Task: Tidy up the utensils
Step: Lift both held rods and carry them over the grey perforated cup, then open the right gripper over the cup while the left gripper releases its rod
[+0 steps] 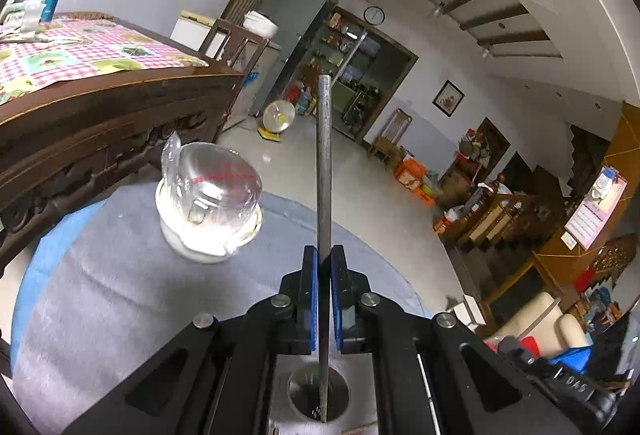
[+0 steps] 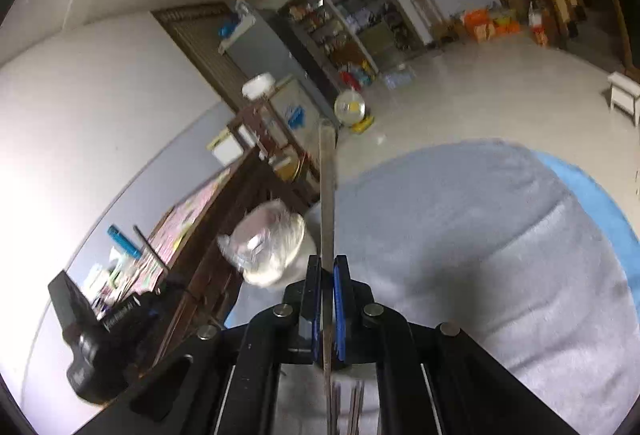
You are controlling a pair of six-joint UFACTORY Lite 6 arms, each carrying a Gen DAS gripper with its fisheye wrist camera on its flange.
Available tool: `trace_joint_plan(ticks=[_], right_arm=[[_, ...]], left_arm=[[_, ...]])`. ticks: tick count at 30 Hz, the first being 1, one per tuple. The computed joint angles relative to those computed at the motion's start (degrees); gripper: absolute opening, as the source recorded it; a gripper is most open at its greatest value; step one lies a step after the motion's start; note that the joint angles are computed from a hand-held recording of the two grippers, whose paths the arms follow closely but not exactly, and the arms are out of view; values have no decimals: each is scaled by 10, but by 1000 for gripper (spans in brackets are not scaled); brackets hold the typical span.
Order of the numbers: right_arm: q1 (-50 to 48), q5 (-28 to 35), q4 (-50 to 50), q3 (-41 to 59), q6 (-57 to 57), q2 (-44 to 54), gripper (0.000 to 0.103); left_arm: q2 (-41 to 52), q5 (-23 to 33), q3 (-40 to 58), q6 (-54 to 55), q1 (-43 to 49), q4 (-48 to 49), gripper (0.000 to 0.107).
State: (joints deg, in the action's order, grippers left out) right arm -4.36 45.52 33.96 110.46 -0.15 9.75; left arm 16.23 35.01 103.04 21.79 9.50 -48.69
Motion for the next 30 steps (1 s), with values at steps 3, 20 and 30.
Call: trace_joint_plan(ticks=[3,20,30], right_arm=[[26,-36,-34,21,26,32,7],[112,-132,-166,-49,67,88,7],[130,-118,-184,-82,81,80,9]], left_arm=[[13,-50,-8,-5,-31,17,6],[33,-142,-97,20,-100,99,6],[-13,-128,-155,61,-90,84,51]])
